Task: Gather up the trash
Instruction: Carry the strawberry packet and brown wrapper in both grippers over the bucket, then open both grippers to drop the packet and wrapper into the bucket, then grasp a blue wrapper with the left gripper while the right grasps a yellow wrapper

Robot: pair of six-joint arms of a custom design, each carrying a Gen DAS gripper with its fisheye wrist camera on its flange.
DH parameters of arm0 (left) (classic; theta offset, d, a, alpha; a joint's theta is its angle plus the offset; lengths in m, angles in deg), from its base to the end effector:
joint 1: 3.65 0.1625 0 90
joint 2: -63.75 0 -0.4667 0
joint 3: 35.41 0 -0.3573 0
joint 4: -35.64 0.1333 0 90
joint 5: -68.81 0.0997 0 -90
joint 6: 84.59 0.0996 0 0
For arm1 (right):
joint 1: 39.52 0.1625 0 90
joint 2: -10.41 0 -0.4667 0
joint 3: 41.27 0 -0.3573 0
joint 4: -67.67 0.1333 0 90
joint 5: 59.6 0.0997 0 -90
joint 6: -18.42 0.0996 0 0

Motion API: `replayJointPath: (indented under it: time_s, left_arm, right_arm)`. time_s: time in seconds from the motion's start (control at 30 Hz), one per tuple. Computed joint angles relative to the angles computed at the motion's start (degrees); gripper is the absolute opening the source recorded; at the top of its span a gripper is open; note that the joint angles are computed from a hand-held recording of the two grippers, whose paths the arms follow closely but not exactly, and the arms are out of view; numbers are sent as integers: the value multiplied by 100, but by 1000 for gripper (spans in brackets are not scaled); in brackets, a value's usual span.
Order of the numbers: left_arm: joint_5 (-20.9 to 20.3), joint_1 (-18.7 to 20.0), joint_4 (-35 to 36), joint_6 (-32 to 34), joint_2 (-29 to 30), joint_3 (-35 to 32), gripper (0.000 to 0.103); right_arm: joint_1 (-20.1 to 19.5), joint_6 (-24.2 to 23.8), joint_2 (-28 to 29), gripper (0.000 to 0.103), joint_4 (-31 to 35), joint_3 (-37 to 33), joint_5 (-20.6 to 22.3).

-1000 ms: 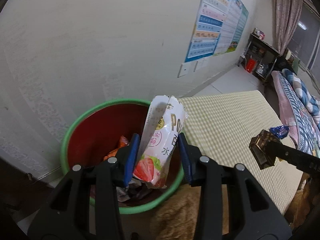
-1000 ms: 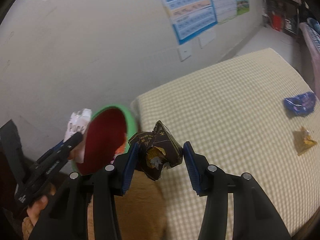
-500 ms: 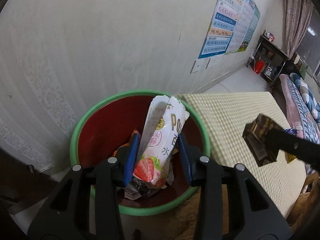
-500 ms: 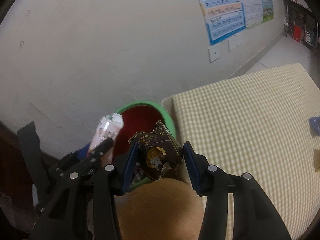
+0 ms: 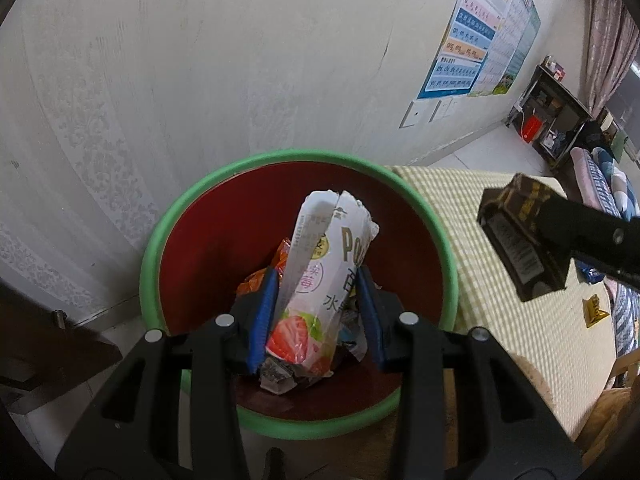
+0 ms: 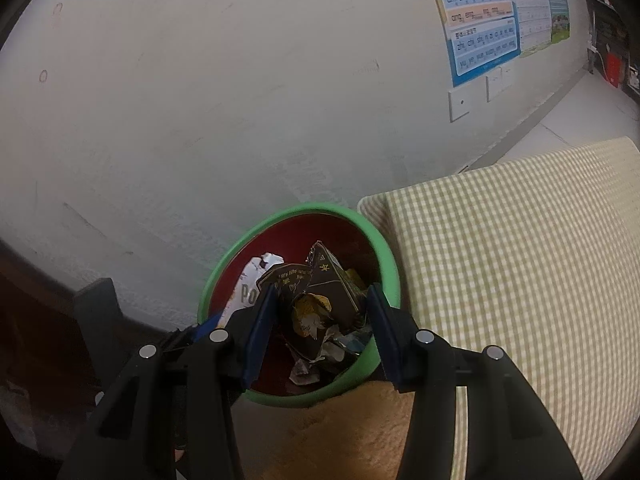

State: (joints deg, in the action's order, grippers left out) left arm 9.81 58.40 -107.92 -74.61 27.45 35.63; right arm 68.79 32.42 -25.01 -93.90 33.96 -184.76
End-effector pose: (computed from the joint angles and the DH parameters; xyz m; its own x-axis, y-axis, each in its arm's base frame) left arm -0.2080 -0.7858 0.1865 -0.7455 0.3960 -0.5360 0.5816 0.7793 -0.2332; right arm 0.3179 -0.7190 0.1875 -0.9101 0.2253 0.3477 -0.0484 0.7758 -0.6292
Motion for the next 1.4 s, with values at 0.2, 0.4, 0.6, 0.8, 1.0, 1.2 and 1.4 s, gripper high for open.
replayJointPath:
  time_s: [0.2, 0.4, 0.6, 0.8, 1.0, 1.2, 1.4]
  left_arm:
    - [83, 24, 63, -57, 59, -88, 39]
    - [162, 22, 47, -98, 41, -48, 59]
    - [108, -71, -44, -18, -21, 73, 59]
    - [-83, -278, -170, 175, -25, 224, 59]
    - [-380, -681, -218, 617, 78, 471, 59]
    - [-946, -1045, 34, 602, 335, 459, 60]
    - [-1519, -1458, 319, 924, 1078, -82, 69]
  right_arm:
    - [-33, 14, 107, 48, 136, -191, 239]
    - [-46, -32, 52, 57, -63, -38, 427]
    - [-28, 183, -599, 56, -652, 1219, -528]
    - [-257, 2015, -1906, 56, -1140, 3209, -2553]
    - [-962, 3665, -2950, 61, -1278, 4515, -2826]
    - [-1711, 3000, -2939, 37, -2670, 4874, -1776]
    - [-1137, 2880, -3107, 36, -3969, 5321, -2081]
